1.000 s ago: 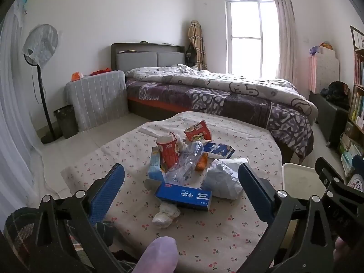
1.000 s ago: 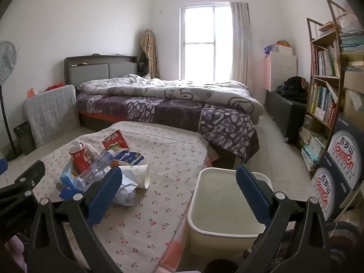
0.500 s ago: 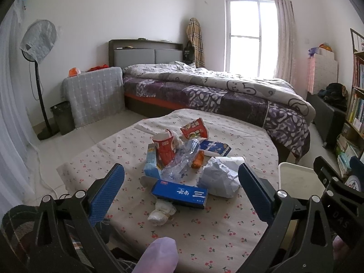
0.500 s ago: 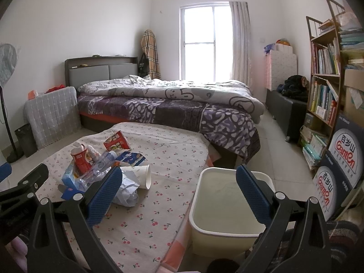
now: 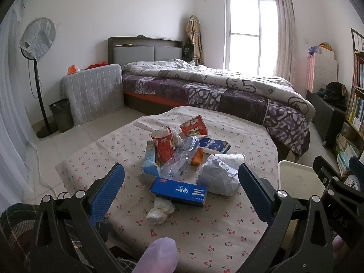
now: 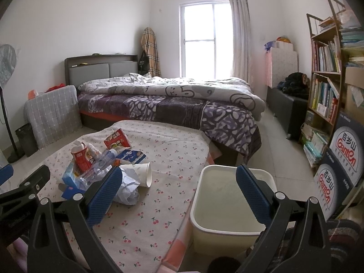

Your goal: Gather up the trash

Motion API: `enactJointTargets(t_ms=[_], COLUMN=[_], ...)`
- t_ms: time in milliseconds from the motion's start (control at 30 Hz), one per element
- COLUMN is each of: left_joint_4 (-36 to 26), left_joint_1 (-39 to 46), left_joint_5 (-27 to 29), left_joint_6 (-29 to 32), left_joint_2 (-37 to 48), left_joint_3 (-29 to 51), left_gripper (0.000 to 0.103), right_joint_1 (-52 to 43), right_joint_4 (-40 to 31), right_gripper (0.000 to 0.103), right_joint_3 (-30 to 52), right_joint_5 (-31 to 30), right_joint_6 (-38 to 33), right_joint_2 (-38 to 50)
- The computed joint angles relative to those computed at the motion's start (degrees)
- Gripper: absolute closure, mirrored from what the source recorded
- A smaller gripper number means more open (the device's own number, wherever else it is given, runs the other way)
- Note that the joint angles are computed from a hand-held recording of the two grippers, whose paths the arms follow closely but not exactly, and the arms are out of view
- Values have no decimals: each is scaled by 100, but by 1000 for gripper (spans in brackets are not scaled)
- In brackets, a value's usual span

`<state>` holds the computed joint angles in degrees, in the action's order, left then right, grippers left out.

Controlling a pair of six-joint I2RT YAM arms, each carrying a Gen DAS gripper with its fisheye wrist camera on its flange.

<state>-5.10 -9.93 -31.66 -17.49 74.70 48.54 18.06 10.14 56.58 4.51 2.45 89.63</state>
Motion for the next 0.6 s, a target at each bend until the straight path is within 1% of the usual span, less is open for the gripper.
enactJointTargets(t_ms=[600], left_joint_4=[-56], left_joint_1=[34], left_joint_5=[40], left_joint_6=[10], left_joint_2=[8], left_joint_3=[39], left_gripper=[7], right_joint_1=[-12], right_joint_4=[-39], right_gripper=[6], right_joint_3=[23], right_joint_5=[-26], right_joint_6=[4], right_joint_2=[5])
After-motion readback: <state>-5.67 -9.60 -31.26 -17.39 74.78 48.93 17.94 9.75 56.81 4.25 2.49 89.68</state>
